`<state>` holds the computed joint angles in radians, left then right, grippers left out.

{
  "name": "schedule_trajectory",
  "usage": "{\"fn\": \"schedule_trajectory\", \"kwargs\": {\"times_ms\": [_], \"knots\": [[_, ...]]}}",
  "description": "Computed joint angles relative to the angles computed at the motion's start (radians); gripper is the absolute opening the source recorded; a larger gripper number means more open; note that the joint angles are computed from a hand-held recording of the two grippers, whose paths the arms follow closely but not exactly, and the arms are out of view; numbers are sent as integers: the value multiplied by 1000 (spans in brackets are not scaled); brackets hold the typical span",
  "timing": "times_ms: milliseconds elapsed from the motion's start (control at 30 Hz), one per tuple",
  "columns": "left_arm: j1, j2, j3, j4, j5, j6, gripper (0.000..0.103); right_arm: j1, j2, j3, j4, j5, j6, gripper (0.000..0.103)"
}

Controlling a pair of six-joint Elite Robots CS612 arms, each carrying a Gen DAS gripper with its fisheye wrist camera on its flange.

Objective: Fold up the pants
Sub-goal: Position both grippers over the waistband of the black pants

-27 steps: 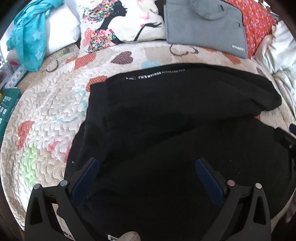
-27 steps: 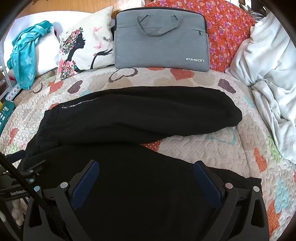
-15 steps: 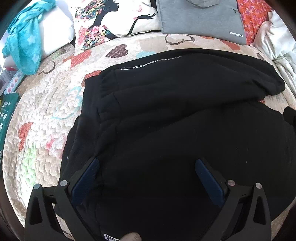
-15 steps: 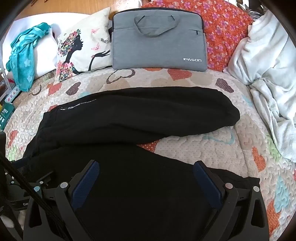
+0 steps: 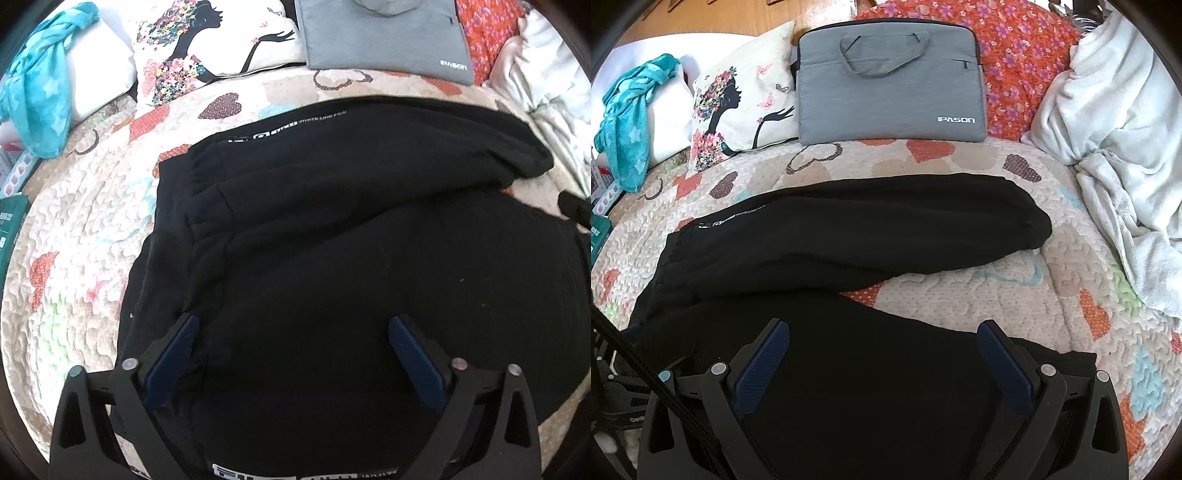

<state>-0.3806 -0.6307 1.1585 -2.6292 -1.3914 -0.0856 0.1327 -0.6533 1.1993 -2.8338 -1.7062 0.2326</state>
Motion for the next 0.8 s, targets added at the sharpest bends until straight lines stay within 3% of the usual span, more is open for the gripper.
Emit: {"fn": "schedule_trajectory", "kwargs": {"times_ms": [100, 200, 367, 500, 800], "knots": [[21, -13, 2, -42, -93, -41, 82, -3, -5, 10, -8, -11, 8, 103], [42, -22, 4, -117, -174, -82, 80, -7, -9, 18, -9, -21, 22, 103], [54, -23, 12, -214, -178, -119, 80, -17, -12, 27, 2, -20, 53, 103], [53, -17, 5, -201, -191, -148, 80, -23, -12, 28, 13, -5, 75, 103], [41, -17, 40, -273, -155, -95, 80, -20, -5, 17, 25, 5, 67, 103]]}}
